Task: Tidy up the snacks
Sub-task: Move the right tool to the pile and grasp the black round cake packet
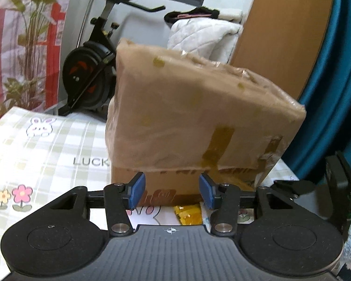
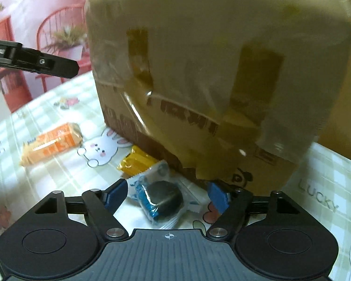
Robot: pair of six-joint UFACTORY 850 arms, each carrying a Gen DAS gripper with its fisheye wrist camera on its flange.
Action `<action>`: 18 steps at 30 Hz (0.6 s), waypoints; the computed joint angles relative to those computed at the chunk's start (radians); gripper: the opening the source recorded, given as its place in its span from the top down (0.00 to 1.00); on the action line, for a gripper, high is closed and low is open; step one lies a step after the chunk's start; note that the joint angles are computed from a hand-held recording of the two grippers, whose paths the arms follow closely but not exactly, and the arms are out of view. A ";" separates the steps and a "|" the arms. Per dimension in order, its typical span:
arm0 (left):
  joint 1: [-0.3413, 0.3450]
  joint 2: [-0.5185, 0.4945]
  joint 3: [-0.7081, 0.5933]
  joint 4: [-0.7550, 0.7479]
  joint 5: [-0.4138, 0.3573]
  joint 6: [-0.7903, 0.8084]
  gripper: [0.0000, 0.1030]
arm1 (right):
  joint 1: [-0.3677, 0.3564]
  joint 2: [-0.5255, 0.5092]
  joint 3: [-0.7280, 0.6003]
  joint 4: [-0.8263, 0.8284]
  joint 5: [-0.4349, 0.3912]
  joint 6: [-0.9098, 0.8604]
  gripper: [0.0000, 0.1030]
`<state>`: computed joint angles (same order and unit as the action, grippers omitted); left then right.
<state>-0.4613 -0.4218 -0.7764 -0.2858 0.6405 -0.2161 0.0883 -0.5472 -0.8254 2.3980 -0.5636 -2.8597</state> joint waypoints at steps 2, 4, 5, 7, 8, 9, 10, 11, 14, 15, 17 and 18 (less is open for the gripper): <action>0.001 -0.007 -0.003 0.001 -0.013 0.000 0.49 | 0.004 -0.024 -0.038 -0.047 0.024 0.044 0.30; 0.002 -0.012 -0.007 0.004 -0.025 -0.003 0.49 | 0.011 -0.046 -0.063 -0.079 0.043 0.081 0.30; 0.003 -0.014 -0.008 0.009 -0.031 -0.012 0.49 | 0.017 -0.055 -0.073 -0.094 0.048 0.098 0.30; 0.001 -0.019 -0.010 0.014 -0.039 -0.026 0.49 | 0.019 -0.066 -0.081 -0.126 0.049 0.130 0.30; 0.002 -0.020 -0.011 0.017 -0.041 -0.032 0.49 | 0.022 -0.066 -0.076 -0.115 0.047 0.120 0.31; 0.001 -0.022 -0.011 0.018 -0.044 -0.036 0.49 | 0.021 -0.067 -0.071 -0.105 0.039 0.109 0.33; 0.003 -0.024 -0.012 0.024 -0.049 -0.042 0.49 | 0.019 -0.066 -0.066 -0.101 0.037 0.108 0.44; 0.000 -0.028 -0.015 0.023 -0.053 -0.043 0.49 | 0.017 -0.064 -0.062 -0.107 0.042 0.121 0.57; -0.002 -0.039 -0.021 0.028 -0.061 -0.051 0.49 | 0.002 -0.049 -0.013 -0.036 -0.010 0.092 0.58; -0.002 -0.044 -0.023 0.038 -0.062 -0.062 0.49 | -0.002 -0.044 0.004 -0.003 -0.028 0.076 0.58; -0.005 -0.053 -0.030 0.050 -0.071 -0.072 0.49 | -0.007 -0.034 0.047 0.095 -0.076 0.030 0.58; -0.008 -0.060 -0.035 0.054 -0.076 -0.073 0.49 | -0.007 -0.031 0.067 0.148 -0.098 0.010 0.58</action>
